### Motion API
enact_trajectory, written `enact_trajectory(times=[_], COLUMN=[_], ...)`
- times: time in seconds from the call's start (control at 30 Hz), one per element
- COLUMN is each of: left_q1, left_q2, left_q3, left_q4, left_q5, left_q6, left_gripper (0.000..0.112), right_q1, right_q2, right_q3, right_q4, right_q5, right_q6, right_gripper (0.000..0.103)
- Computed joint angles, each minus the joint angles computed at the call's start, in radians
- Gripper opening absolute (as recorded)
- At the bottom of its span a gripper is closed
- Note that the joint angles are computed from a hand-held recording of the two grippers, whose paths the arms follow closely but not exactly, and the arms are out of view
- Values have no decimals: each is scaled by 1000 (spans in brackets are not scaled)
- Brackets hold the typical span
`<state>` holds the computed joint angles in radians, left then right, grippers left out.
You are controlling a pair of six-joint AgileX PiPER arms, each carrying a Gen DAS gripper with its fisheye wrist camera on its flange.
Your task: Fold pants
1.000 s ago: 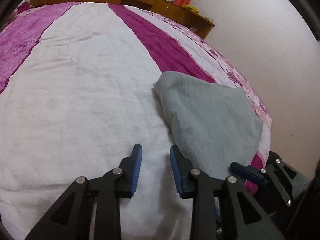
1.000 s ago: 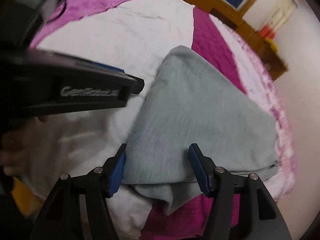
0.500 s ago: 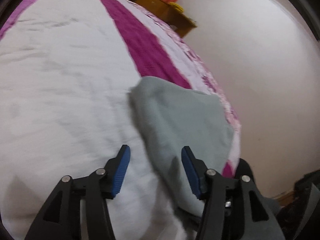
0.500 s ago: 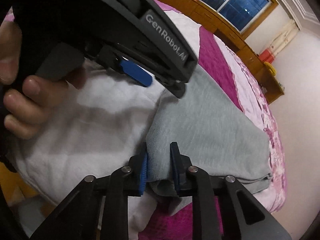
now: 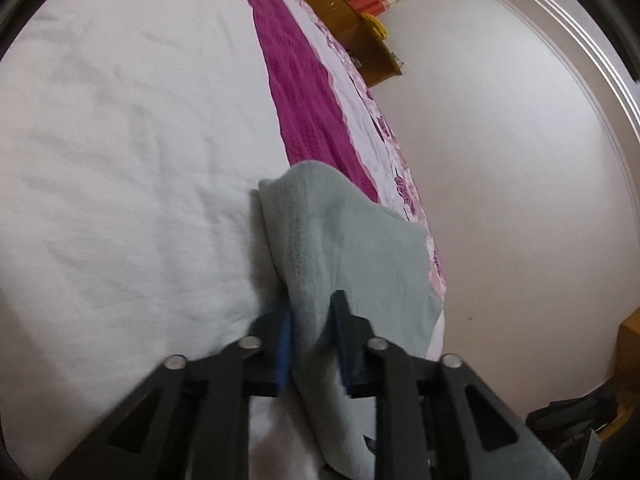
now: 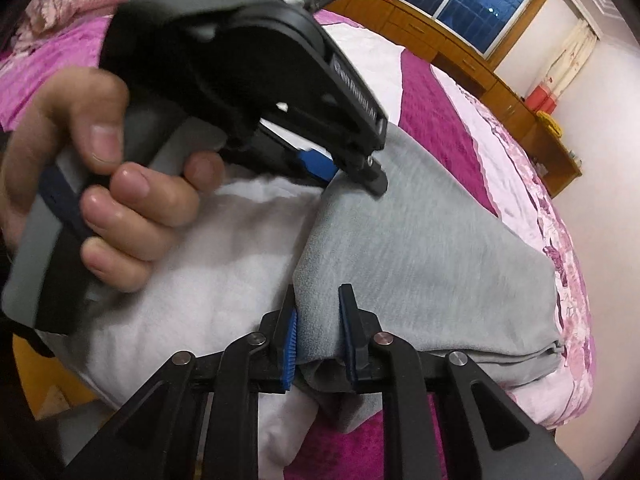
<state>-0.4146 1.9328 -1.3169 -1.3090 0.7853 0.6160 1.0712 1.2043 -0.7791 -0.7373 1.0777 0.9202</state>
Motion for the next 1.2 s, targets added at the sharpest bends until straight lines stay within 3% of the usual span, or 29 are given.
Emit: enact_trajectory(times=[0.13,0.33,0.6,0.67,0.83,0.93,1.07,1.2], left_q1=[26,24,152,216,480,593,667,587], left_q2=[-8,-92,-269,-315,-402,-438,-503,-511], left_q3=[41,36,137,200,341,383,413,408], left_q4=[-94,90,237,219,142,170,251,365], left_q5=[27,-42,-38,-20,131,177,182,92], left_q6=[43,-90,-93,-70,39,46,8,-105], left_gripper=[11,10,10,10,10,10,10,11], right_q1=[-16,-6,47,71,119,140,145,114], right_q2=[-7,12,109,159,278,347,379,373], right_q3=[-30,-112,-233,-276,-385,-460,-481,-433], right_q4=[9,0,16,29,63,87,113,125], right_q5=[9,20,-47,-66,-121,-145,-184,-227], right_q6=[-29,-78,-160,-184,-254,-296,-345,-348], right_gripper=[8,7,7,7,7,7,7,7])
